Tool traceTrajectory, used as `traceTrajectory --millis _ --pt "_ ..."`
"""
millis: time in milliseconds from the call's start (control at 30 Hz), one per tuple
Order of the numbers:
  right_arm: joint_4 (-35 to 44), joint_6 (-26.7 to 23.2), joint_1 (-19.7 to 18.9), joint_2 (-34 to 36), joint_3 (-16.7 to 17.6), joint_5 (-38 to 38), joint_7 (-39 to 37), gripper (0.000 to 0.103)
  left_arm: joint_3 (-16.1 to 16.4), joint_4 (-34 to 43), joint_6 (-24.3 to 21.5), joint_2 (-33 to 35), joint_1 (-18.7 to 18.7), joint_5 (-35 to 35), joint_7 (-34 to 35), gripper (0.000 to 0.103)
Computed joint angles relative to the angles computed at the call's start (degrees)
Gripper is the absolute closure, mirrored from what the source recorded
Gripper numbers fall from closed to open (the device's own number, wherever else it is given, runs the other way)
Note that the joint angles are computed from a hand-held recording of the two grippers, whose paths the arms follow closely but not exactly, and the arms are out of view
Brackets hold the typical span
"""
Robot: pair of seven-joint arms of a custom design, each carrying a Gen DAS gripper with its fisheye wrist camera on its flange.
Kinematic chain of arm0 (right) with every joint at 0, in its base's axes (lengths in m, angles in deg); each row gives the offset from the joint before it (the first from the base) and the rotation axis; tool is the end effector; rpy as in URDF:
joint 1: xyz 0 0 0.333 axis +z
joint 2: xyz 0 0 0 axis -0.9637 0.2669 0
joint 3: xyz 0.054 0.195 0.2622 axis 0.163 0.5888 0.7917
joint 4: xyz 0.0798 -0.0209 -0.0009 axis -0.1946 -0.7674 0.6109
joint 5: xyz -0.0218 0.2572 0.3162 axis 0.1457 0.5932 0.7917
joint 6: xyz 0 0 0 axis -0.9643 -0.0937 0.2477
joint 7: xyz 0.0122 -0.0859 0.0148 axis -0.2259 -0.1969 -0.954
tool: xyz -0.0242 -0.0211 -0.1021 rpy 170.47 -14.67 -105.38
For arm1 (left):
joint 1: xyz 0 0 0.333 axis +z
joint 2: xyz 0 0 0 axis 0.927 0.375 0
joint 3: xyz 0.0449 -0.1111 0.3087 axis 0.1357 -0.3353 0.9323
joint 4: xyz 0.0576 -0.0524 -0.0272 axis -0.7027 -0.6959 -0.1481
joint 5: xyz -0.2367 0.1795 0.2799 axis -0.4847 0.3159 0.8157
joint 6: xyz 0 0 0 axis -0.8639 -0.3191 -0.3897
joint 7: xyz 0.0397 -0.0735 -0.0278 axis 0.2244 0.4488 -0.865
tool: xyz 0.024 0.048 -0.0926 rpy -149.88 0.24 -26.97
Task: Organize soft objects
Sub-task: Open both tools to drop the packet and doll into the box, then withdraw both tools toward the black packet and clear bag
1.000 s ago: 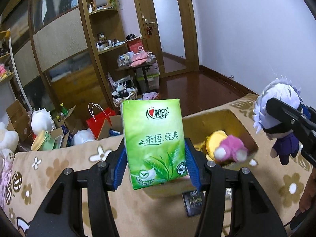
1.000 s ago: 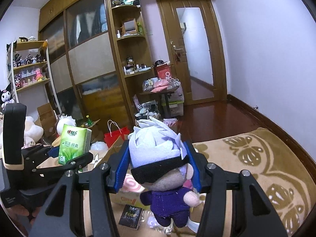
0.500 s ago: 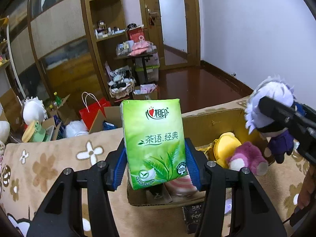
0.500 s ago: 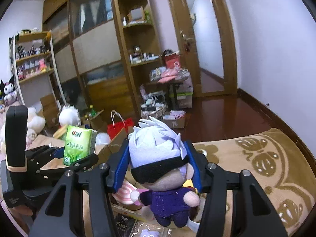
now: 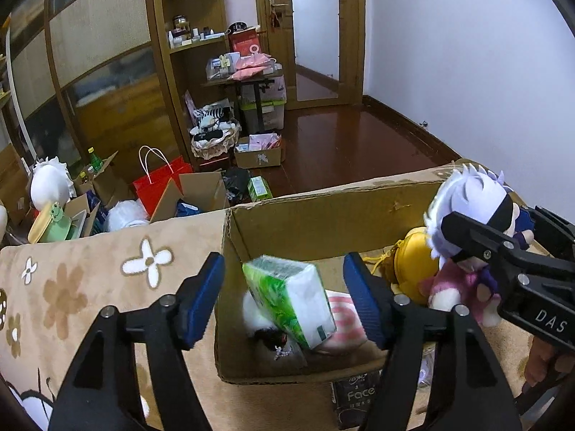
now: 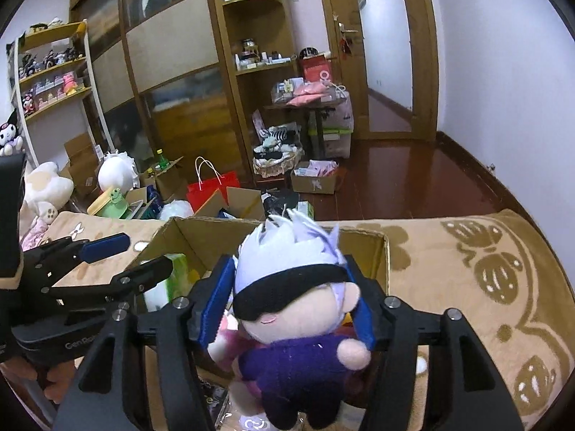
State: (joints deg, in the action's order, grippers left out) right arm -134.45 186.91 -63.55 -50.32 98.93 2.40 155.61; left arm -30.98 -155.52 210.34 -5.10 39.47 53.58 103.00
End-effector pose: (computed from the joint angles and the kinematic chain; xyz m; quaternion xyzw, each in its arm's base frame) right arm 0.4655 0.2296 0.4903 -0.5566 0.6994 -0.2886 0.3432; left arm 0.5618 -0.4155 0.4992 -0.4559 0.7963 -0.3306 0.2209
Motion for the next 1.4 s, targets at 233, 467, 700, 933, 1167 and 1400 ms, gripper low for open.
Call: traceTrajectory --millis 233,467,700,933,1167,1400 --pt "-1.07 -0.28 0.19 -0.47 -0.16 3.38 -2.03 0.032 -1.05 -0.6 -0.96 -0.68 0.69 -1.79 2.04 0.022" --pt "-1.54 -0.15 -0.04 -0.96 0.2 4.14 -2.36 0.025 -0.87 -1.09 -0.62 -1.2 0.61 -2.7 2.09 0.013" --pt "-2.1 0.58 -0.48 -1.82 0.62 4.11 -2.66 0.015 -0.56 -1.89 0.2 -2.25 0.93 -1.64 0.0 0.01" --pt "-2.48 0.89 -0.73 -3.29 1.23 4.94 -3.43 0.008 -0.78 -3.58 1.02 -4.07 1.83 -0.42 -1.79 0.01" --pt "-3.05 0.14 -0.94 -5.76 2.02 6.18 -4.16 0.002 -1.01 -6.76 1.73 -7.03 2.55 4.35 -6.32 0.009" --pt "-4.61 0.68 -1.45 -9.27 2.88 9.43 -5.97 0.0 -3.58 -10.77 1.65 -10.59 5.17 2.52 -6.06 0.009"
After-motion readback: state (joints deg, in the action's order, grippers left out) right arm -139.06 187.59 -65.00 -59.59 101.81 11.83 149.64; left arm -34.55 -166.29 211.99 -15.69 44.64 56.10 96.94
